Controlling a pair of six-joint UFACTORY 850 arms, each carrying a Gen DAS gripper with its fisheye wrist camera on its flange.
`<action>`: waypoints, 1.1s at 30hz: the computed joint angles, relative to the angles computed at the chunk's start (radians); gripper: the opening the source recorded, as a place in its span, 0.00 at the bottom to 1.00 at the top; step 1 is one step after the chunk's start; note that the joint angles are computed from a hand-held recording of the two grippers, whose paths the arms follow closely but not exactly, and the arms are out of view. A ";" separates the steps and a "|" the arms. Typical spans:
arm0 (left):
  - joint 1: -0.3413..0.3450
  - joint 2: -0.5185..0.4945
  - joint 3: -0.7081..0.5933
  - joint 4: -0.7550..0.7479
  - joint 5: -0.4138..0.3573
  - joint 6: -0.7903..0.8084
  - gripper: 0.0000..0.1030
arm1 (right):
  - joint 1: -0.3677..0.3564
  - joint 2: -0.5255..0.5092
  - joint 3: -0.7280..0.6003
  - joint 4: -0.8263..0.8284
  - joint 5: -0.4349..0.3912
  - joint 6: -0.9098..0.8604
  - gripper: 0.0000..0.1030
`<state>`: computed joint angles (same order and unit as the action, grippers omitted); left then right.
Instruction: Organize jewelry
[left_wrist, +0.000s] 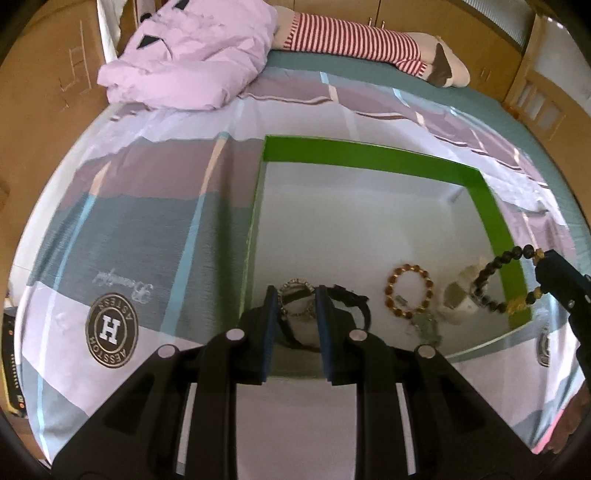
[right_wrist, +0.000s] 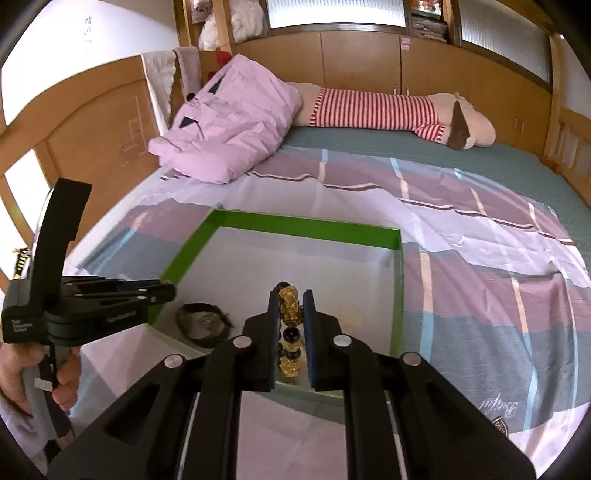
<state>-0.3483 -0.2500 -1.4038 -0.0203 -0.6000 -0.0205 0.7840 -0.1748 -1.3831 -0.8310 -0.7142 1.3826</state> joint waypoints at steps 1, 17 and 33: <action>-0.011 0.011 0.013 0.051 0.026 -0.044 0.20 | -0.002 -0.002 0.002 0.002 -0.001 0.002 0.12; -0.085 0.117 0.123 0.232 0.245 -0.203 0.20 | -0.010 0.015 0.073 -0.137 0.031 0.281 0.12; -0.077 0.079 0.121 0.234 0.215 -0.205 0.20 | -0.009 -0.004 0.062 -0.111 0.063 0.234 0.12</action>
<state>-0.4250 -0.1706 -1.2829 0.2140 -0.3854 -0.2251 0.7755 -0.1793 -1.3208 -0.9422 -0.6509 1.6168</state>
